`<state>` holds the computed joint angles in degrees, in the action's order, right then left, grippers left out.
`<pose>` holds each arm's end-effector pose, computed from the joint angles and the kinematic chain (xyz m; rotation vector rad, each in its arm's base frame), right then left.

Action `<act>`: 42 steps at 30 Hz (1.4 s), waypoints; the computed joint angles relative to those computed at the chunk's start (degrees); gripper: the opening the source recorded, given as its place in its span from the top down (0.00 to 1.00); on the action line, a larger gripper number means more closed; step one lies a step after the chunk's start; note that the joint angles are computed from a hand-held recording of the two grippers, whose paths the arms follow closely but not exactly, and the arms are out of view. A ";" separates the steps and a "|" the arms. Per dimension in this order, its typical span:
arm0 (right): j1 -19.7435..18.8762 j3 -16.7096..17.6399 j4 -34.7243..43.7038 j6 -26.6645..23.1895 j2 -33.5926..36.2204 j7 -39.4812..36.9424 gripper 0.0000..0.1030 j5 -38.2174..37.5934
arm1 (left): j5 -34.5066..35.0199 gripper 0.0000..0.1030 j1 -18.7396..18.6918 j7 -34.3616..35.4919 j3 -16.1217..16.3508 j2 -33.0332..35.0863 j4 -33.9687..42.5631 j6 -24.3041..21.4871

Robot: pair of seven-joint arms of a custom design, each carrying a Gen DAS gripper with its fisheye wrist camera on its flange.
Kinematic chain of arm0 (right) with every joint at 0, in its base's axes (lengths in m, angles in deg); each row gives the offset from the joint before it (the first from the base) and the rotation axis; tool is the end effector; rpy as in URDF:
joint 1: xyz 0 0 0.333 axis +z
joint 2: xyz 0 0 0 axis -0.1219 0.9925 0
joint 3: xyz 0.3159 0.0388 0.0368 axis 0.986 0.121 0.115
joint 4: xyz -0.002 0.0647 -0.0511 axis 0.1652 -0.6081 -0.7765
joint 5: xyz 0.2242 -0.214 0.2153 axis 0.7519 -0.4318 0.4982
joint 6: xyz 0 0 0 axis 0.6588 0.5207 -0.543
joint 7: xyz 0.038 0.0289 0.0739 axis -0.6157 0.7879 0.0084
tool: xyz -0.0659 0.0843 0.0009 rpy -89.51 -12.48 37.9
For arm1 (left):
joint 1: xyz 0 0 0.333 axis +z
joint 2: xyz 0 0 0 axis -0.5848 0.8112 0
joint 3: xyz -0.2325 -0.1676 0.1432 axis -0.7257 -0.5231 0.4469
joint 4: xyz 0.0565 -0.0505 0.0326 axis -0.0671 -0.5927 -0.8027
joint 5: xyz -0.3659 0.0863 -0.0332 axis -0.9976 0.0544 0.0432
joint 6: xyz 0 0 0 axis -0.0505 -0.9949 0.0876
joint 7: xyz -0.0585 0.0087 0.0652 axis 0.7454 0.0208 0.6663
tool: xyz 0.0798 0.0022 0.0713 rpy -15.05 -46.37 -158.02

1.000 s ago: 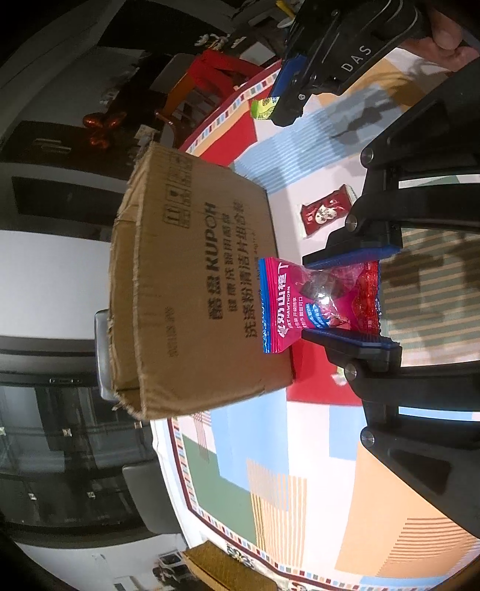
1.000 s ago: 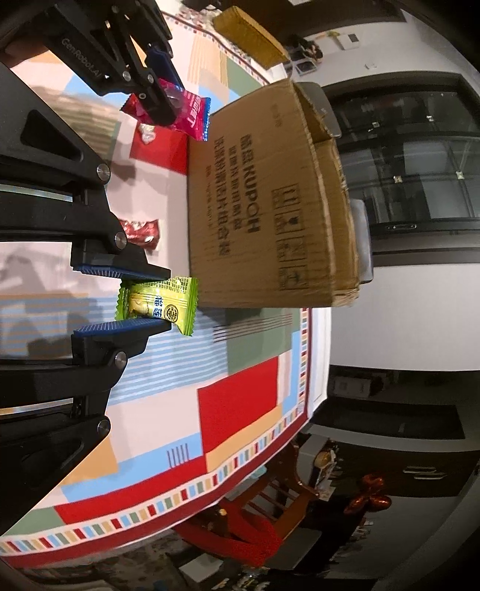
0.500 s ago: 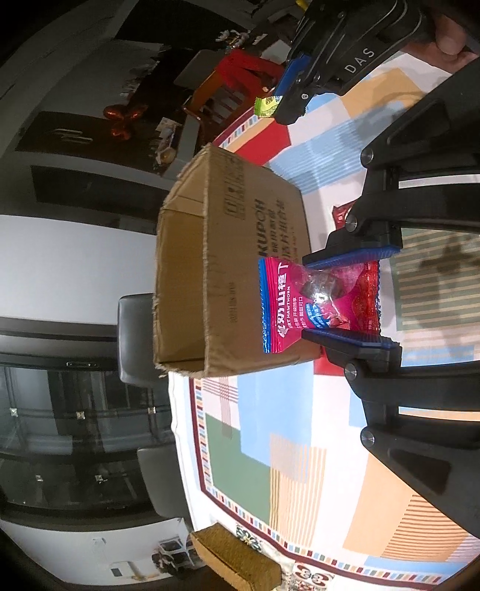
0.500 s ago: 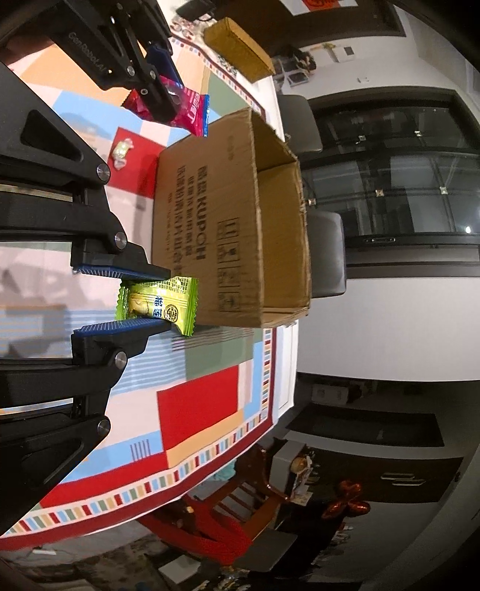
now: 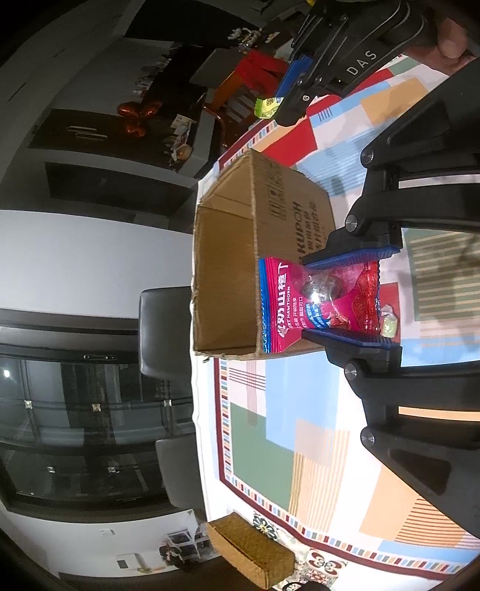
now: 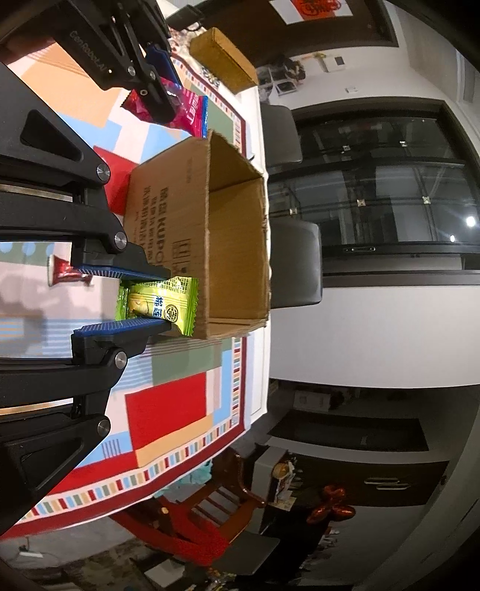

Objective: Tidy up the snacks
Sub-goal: 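Lift the pink bag and green candy and carry them over the box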

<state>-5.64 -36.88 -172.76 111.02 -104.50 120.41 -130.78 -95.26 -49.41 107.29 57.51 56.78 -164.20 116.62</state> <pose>0.4461 0.1563 0.5695 -1.3451 1.9529 -1.0331 0.5266 -0.1627 0.5765 -1.2944 2.1671 -1.1137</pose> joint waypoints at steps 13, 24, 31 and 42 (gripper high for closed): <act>-0.52 -0.60 3.49 0.56 1.21 -0.33 0.79 -2.73 | -0.06 0.70 0.67 -0.01 -0.56 1.37 3.92 -0.09; -0.69 -1.49 6.75 1.57 2.73 -0.03 0.79 -5.35 | 1.56 0.70 1.89 -0.80 -2.10 4.22 8.61 -0.06; -0.57 -2.60 8.93 2.26 4.49 0.49 0.79 -6.71 | 2.70 0.70 3.18 -1.96 -3.48 6.45 11.60 -0.74; 0.67 -4.75 12.48 2.45 7.88 -1.21 0.79 -7.33 | 5.41 0.70 5.17 -3.97 -5.61 10.20 15.67 -1.03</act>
<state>-4.97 -41.64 -160.29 113.47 -96.63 119.20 -138.12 -89.85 -44.24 103.32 51.91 66.98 -148.53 115.58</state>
